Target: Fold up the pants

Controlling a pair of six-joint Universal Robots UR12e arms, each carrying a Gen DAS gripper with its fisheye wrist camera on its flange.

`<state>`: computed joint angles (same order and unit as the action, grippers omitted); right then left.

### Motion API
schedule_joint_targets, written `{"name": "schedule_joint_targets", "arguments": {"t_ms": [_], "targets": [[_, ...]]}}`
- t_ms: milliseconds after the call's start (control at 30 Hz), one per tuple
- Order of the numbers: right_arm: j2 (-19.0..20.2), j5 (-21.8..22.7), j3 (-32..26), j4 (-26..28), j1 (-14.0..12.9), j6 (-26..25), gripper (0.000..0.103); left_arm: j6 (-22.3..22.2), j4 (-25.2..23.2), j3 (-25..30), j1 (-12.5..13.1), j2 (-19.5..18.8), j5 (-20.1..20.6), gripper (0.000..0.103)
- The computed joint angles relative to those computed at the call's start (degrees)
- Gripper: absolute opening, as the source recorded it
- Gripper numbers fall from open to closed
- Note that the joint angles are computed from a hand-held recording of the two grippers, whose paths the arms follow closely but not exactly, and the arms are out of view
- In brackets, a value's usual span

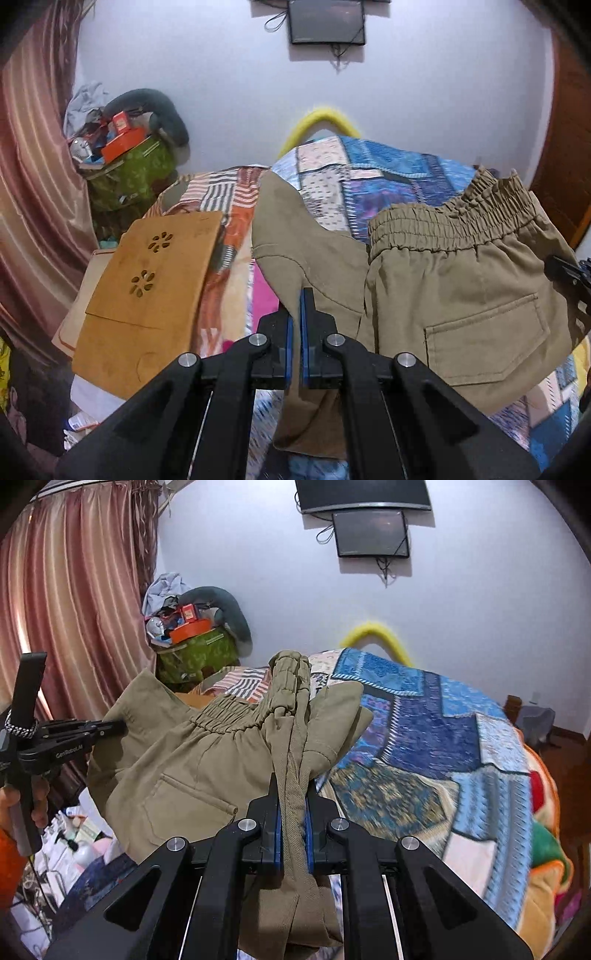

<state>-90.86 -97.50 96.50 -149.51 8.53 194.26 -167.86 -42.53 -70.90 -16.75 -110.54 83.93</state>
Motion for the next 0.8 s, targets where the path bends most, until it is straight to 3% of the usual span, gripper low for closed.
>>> {"name": "schedule_joint_targets", "arguments": {"t_ms": [300,467,667,800], "targets": [[6.77,2.37,-3.14,0.12,-0.98,-0.40,0.008,0.51,-1.82,7.36,0.03,-8.54,4.41,0.003],[9.44,3.38,-4.69,2.76,-1.43,-0.71,0.008,1.08,-3.31,9.17,-0.35,-12.16,7.49,0.004],[11.00,4.11,-5.91,9.86,-1.76,-0.17,0.009,-2.95,-13.04,11.92,-0.24,-15.74,10.68,0.010],[10.56,3.69,-5.58,12.82,-1.97,0.21,0.022,-3.48,-12.52,9.65,0.64,-14.74,8.45,0.019]]}}
